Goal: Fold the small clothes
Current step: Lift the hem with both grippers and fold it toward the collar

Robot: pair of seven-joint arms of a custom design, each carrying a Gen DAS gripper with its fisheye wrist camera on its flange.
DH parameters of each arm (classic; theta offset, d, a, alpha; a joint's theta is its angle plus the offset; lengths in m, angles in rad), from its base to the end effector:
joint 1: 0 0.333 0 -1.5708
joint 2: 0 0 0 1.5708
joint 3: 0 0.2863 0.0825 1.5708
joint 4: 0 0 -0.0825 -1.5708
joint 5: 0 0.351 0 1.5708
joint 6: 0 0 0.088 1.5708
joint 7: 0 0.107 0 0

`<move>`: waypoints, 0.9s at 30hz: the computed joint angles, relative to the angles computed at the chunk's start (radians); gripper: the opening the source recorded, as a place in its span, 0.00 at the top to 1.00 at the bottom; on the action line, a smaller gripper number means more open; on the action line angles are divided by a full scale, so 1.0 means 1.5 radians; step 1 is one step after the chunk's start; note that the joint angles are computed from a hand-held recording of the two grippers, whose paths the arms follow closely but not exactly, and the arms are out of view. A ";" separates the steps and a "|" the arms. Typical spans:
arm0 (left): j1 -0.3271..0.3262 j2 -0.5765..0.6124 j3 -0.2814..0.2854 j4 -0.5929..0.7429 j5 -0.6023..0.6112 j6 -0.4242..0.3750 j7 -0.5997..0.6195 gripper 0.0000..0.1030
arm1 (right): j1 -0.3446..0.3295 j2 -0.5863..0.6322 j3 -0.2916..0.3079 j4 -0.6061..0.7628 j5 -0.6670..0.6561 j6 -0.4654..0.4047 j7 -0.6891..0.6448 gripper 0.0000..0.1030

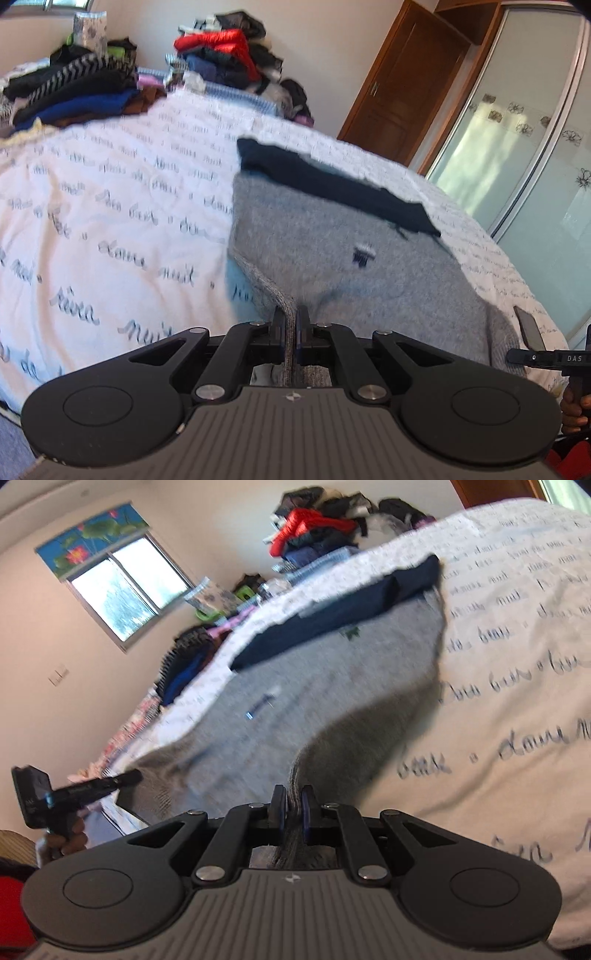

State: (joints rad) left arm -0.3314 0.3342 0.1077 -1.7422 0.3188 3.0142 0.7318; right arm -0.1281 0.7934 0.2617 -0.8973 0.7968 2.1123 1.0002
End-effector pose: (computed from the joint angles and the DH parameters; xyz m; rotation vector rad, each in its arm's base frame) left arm 0.6315 -0.1768 0.4832 -1.9852 1.4711 -1.1238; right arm 0.7420 0.0482 0.4837 -1.7144 1.2588 0.1565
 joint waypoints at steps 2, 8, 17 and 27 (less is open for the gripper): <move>0.010 0.006 -0.012 -0.004 -0.016 -0.009 0.010 0.94 | 0.000 -0.003 -0.008 -0.012 -0.009 -0.008 0.014 0.91; 0.078 0.012 -0.084 -0.044 -0.136 0.022 0.078 0.92 | -0.022 0.005 -0.001 -0.024 0.010 -0.049 0.037 0.66; 0.078 0.009 -0.097 -0.074 -0.246 0.078 0.167 0.89 | -0.044 0.028 0.019 -0.033 0.103 -0.057 0.052 0.76; -0.080 -0.007 0.084 -0.072 -0.165 0.106 0.098 0.94 | -0.067 -0.015 0.023 -0.082 0.164 -0.027 0.005 0.90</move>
